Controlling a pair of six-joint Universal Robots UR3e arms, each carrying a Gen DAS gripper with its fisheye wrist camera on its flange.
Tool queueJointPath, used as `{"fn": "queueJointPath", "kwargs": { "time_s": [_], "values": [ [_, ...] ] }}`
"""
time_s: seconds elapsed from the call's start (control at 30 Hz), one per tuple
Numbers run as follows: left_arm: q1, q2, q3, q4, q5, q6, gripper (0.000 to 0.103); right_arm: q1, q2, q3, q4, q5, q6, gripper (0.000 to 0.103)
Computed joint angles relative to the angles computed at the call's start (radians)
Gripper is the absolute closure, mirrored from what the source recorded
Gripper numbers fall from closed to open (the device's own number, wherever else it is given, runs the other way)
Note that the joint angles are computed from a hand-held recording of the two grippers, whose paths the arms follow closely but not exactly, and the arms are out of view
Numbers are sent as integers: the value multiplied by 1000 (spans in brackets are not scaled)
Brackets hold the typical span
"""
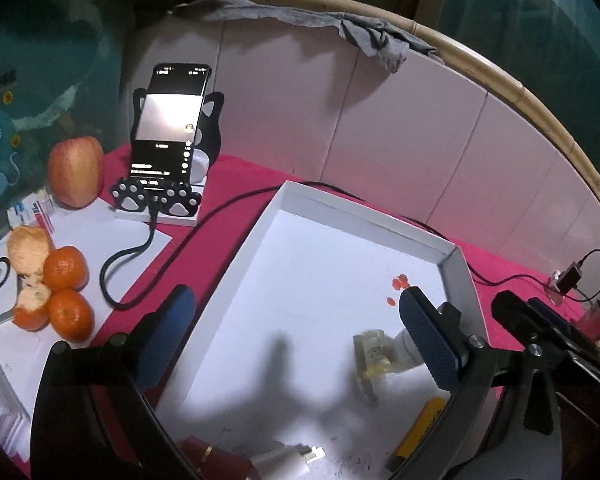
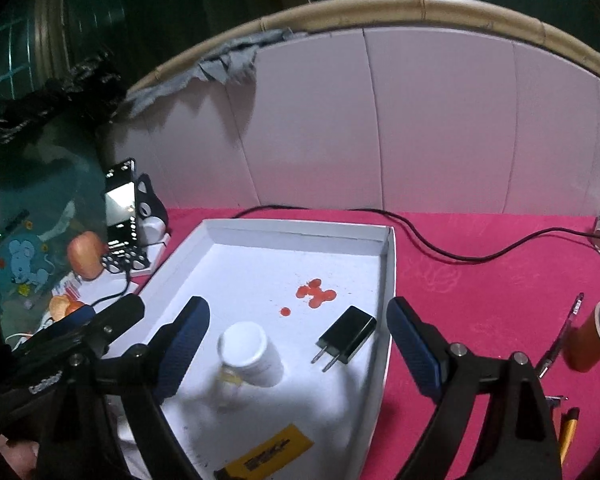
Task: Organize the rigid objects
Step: 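Open both grippers to drop the dropper bottle and black plug into the tray, then move the right gripper to the pile and grasp the yellow lighter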
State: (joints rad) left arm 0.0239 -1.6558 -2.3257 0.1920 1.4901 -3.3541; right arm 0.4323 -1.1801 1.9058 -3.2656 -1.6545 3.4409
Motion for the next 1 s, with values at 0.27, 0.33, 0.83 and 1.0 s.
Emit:
{"fn": "queueJointPath", "kwargs": {
  "time_s": [0.27, 0.33, 0.83, 1.0],
  "values": [
    [-47, 43, -15, -36, 61, -2, 0, 10, -77, 106, -65, 3, 50, 12],
    [-53, 59, -22, -39, 67, -4, 0, 20, -96, 134, -98, -21, 54, 12],
    [-172, 139, -3, -83, 145, -6, 0, 44, -311, 386, -432, -135, -48, 0],
    [-225, 136, 23, -97, 183, -7, 0, 1, -423, 472, -467, -133, -46, 0]
  ]
}}
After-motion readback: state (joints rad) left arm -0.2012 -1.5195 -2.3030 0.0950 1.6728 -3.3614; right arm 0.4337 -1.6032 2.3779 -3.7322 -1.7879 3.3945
